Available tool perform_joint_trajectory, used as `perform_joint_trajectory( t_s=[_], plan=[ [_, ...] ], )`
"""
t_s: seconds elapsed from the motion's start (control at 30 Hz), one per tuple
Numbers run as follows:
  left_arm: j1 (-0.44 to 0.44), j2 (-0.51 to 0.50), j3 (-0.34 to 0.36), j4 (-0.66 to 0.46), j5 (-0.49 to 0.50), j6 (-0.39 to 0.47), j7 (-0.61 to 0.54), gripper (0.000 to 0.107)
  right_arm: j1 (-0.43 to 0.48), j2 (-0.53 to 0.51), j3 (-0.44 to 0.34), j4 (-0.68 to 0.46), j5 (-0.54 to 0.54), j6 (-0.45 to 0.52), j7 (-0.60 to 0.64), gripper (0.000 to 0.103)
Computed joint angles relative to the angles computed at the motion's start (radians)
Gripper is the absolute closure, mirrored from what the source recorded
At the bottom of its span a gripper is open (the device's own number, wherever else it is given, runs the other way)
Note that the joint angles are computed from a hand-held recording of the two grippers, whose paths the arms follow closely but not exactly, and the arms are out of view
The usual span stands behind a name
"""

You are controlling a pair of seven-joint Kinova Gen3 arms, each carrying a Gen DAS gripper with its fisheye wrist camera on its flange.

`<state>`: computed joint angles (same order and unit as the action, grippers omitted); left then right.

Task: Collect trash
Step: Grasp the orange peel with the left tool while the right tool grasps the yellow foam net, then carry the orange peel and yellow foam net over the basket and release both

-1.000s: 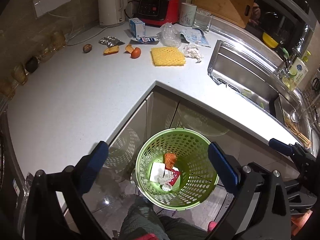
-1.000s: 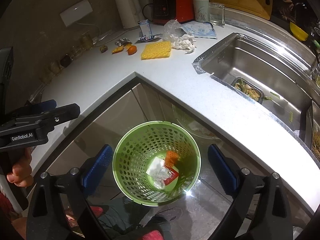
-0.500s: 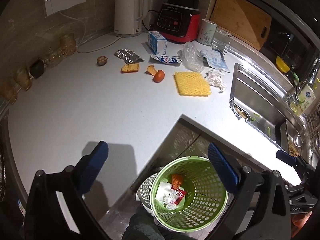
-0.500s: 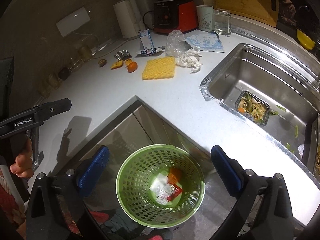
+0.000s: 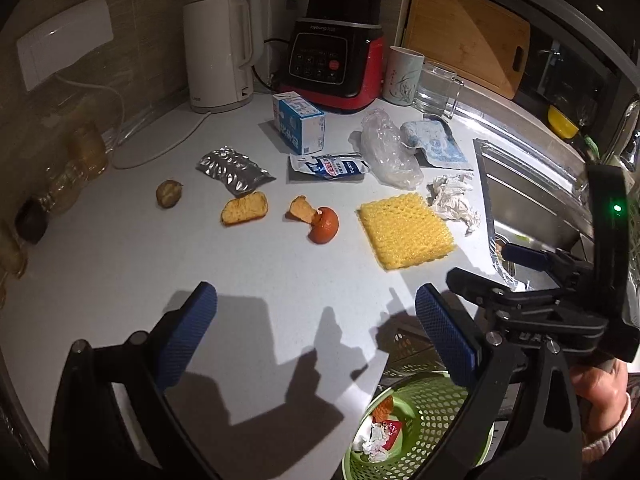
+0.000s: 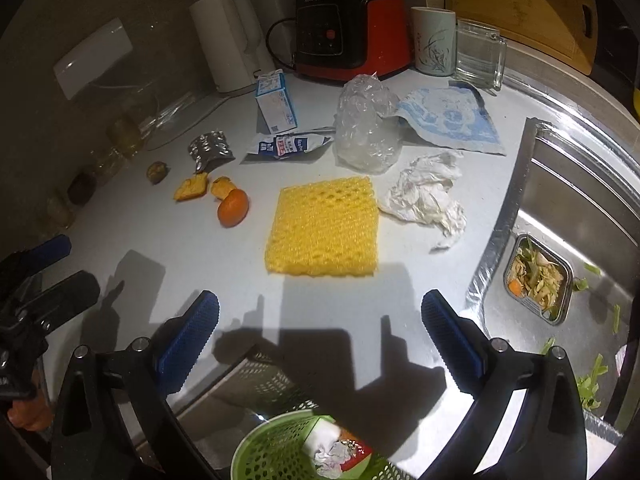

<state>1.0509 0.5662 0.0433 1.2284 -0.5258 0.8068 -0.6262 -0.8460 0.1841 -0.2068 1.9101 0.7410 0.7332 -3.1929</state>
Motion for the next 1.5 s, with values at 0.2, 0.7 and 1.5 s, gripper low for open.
perform_joint_trajectory(
  t_s=[0.2,0.7,1.5],
  plan=[
    [-0.096,0.059,0.032,-0.038,0.084,-0.055,-0.124,0.012,0.016,0.157,0.053,-0.145,-0.066,0.071,0.129,0.005],
    [-0.196,0.201,0.05,-0.208,0.319,-0.043,-0.358,0.029,0.035,0.159,0.113,-0.156,-0.188,0.0,0.225,0.088],
    [-0.136,0.307,-0.001,-0.425,0.354,0.088,-0.374,0.088,0.046,-0.01,0.045,-0.031,-0.085,-0.015,0.075,0.091]
  ],
)
